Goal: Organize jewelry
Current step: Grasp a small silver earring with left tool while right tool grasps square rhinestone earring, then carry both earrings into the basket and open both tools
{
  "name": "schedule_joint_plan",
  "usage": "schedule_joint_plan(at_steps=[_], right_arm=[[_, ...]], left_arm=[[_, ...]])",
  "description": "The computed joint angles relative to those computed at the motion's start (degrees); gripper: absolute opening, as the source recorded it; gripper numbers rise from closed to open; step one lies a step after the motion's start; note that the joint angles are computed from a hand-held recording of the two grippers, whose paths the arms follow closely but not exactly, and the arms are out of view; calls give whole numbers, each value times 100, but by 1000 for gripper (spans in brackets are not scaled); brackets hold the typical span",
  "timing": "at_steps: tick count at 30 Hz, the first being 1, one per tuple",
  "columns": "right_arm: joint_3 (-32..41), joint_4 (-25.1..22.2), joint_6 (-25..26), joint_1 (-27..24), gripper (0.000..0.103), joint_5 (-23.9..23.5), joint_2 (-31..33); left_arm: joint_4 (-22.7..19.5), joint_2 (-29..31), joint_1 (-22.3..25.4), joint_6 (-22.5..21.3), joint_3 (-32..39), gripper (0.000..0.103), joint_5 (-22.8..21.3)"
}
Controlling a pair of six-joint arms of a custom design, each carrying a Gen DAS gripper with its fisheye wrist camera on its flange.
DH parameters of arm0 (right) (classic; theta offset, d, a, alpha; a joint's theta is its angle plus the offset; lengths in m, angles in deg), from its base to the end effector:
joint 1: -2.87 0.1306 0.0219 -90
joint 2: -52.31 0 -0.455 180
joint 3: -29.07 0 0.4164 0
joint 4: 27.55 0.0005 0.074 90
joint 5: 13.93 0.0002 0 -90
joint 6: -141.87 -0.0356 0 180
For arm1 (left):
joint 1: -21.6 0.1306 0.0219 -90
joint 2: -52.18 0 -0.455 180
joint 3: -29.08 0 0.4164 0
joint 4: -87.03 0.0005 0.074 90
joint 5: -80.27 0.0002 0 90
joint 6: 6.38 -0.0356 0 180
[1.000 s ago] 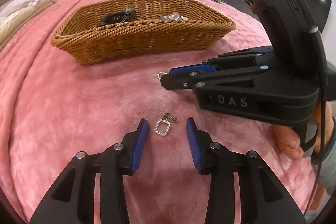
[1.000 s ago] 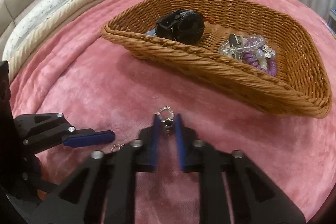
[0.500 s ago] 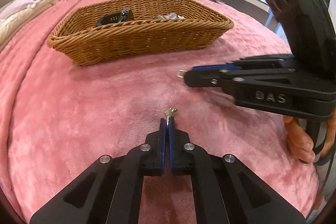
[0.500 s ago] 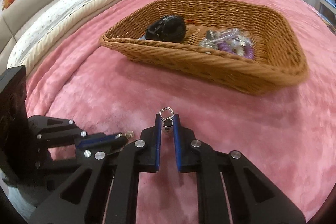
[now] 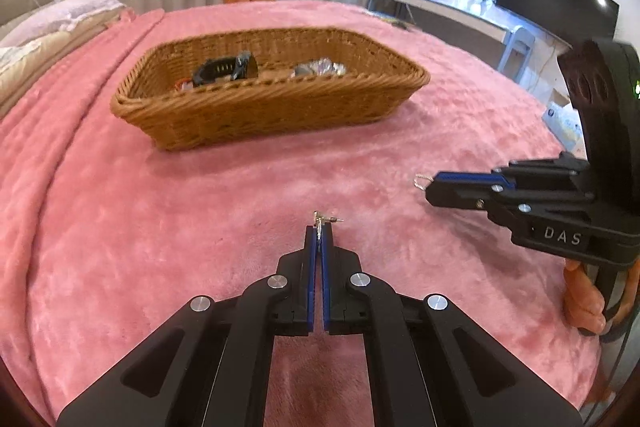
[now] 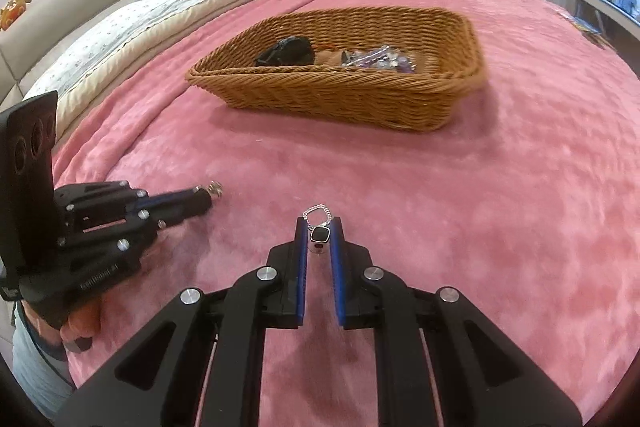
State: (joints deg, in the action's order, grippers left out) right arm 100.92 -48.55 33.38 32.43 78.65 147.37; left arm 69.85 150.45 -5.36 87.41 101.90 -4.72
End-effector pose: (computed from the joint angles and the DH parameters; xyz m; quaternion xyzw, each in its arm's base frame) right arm 0.4561 0.2562 0.3432 -0.0801 0.9175 0.1394 0.3637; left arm 0.4830 -0.2497 0.3276 0.2009 0.8927 -0.1450 0.3763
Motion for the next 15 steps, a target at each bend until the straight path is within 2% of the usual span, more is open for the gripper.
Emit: schedule_joint_plan(at_steps=[4, 9, 15], right_arm=[[-177, 23, -42, 57, 9, 227, -205], [-329, -24, -158, 22, 9, 298, -353], [-305, -142, -157, 41, 9, 456, -582]], left_arm=[[281, -177, 44, 52, -160, 0, 221], [263, -238, 162, 259, -230, 0, 603], [578, -474, 156, 330, -368, 0, 565]])
